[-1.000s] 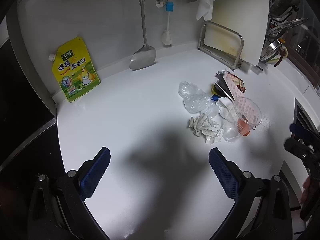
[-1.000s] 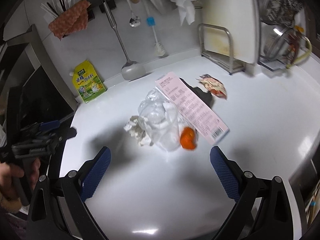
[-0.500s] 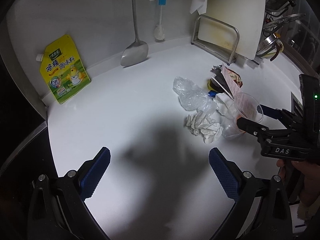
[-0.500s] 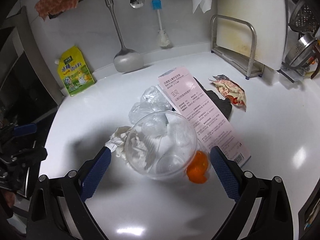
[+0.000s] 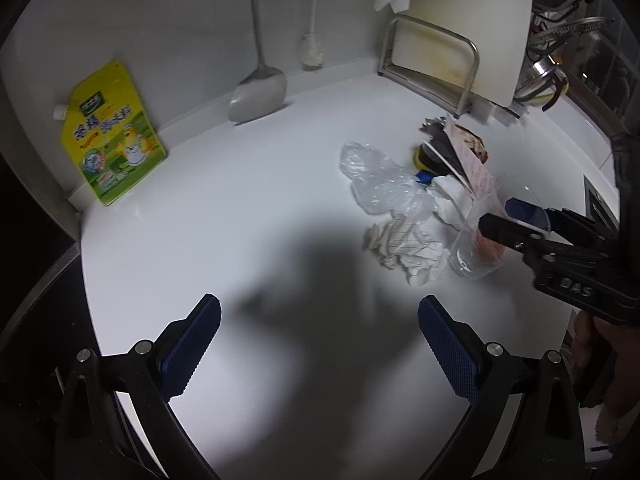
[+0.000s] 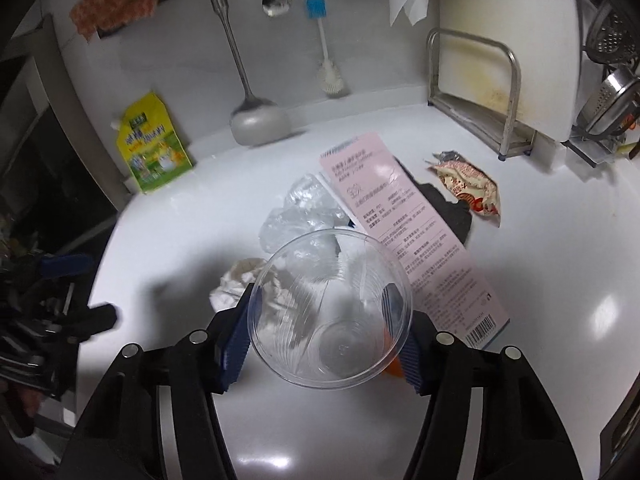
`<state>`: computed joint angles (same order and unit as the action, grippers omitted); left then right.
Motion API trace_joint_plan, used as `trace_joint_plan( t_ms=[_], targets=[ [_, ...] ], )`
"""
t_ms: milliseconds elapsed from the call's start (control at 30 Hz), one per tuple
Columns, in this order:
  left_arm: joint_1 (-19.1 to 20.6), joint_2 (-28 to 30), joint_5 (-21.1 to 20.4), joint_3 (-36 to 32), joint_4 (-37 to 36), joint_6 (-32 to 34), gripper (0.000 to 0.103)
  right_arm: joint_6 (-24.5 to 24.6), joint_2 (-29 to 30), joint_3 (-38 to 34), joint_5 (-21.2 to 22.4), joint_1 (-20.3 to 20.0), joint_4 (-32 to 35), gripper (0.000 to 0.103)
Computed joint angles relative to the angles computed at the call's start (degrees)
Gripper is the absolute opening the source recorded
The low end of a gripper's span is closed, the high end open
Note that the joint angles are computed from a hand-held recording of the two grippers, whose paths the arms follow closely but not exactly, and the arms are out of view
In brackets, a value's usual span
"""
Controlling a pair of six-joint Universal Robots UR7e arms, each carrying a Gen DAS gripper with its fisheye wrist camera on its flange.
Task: Collect trash
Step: 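Grasp the clear cup with the right tool while the left tool grasps the checked napkin, then carry the cup and napkin over the grey bin with both tools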
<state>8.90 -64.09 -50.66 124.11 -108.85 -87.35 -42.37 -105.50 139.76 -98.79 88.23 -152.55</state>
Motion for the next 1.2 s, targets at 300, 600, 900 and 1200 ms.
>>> trace_joint_plan(
  t_ms=[300,600,900,1200],
  targets=[
    [4.77,8.87,1.55,-2.94,-14.24,11.54,0.097,-0.41,-15.90,-2.25,4.49,-3.58,15.87,0.060],
    [11.05,14.50,1.06,-5.03,-22.67,19.17,0.084,-5.13,-27.45,-4.07,5.38,-10.02,28.37,0.060],
    [11.44,13.77,-2.30,-4.22,-24.84,19.35,0.032,-9.28,-31.80,-5.66,8.77,-16.19,33.53,0.061],
    [4.91,9.30,-1.69,-2.53,-19.93,11.33,0.029,-13.38,-34.43,-6.10,13.14,-20.25,39.48,0.061]
  ],
)
